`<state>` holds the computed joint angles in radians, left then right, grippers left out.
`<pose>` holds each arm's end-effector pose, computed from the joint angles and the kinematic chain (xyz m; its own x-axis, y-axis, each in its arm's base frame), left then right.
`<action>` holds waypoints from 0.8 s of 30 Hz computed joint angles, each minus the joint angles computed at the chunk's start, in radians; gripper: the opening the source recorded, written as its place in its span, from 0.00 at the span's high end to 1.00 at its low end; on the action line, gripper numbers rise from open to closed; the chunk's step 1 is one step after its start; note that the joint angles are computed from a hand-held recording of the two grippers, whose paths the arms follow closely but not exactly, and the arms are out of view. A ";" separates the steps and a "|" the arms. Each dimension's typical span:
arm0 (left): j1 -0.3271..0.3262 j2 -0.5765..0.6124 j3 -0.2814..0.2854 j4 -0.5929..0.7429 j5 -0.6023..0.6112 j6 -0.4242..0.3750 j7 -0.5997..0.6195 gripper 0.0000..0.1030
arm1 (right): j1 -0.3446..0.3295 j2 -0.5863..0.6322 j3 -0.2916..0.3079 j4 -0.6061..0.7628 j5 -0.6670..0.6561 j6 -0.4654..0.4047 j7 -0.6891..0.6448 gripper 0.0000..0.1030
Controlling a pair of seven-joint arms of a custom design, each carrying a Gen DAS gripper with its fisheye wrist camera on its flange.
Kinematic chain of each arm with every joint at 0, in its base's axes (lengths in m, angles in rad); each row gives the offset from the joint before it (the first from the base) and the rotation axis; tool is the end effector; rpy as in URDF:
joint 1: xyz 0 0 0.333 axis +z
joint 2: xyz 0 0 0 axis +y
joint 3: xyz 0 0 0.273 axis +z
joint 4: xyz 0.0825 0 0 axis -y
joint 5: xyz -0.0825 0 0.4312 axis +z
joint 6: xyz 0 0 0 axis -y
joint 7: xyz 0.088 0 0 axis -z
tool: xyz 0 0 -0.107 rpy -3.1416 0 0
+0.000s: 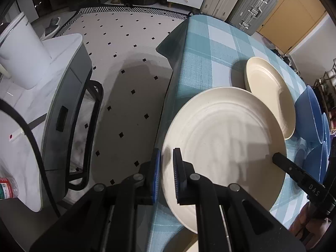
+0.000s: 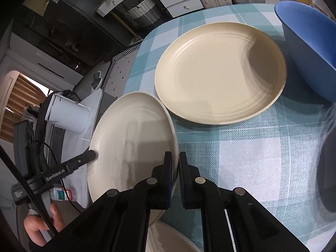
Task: Organize plates and bowls
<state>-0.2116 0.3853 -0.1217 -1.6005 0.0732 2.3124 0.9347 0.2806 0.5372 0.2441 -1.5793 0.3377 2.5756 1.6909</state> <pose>0.6879 -0.2273 0.3853 0.2472 -0.9530 0.1750 -0.9178 -0.2882 -0.2730 0.6616 0.3490 0.3235 0.1647 -0.8817 -0.4421 -0.9455 -0.0135 -0.3254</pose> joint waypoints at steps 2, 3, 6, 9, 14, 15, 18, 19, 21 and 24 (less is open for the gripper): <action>0.001 0.007 0.000 0.008 -0.003 0.001 0.001 0.91 | 0.006 0.004 -0.005 0.008 -0.013 0.000 0.003 0.94; 0.005 0.011 -0.002 0.011 -0.014 0.002 0.007 0.91 | 0.007 0.010 -0.006 0.017 -0.017 -0.005 0.006 0.94; 0.013 0.022 -0.005 0.019 -0.035 0.002 0.021 0.91 | 0.007 0.031 -0.007 0.044 -0.020 -0.020 0.015 0.94; 0.015 0.042 0.000 0.038 -0.038 -0.009 0.025 0.91 | 0.014 0.054 -0.010 0.073 -0.032 -0.029 0.025 0.94; 0.018 0.055 -0.001 0.041 -0.048 -0.011 0.039 0.91 | 0.042 0.076 -0.030 0.103 -0.095 -0.045 0.047 0.94; 0.018 0.054 -0.001 0.039 -0.052 -0.009 0.039 0.91 | 0.047 0.081 -0.035 0.108 -0.108 -0.049 0.053 0.94; 0.020 0.054 -0.001 0.041 -0.062 -0.014 0.038 0.91 | 0.038 0.087 -0.026 0.110 -0.105 -0.042 0.051 0.94; 0.019 0.055 0.000 0.043 -0.062 -0.016 0.036 0.91 | 0.039 0.086 -0.026 0.108 -0.108 -0.041 0.054 0.94; 0.015 0.056 0.005 0.046 -0.054 -0.017 0.026 0.91 | 0.039 0.091 -0.024 0.114 -0.109 -0.047 0.059 0.94; 0.017 0.050 0.006 0.038 -0.057 -0.010 0.009 0.91 | 0.036 0.102 -0.020 0.133 -0.104 -0.057 0.059 0.94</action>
<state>-0.1944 0.4351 -0.1157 -1.5627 0.0159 2.3024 0.9439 0.3167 0.6390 0.2242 -1.4466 0.2335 2.5188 1.7500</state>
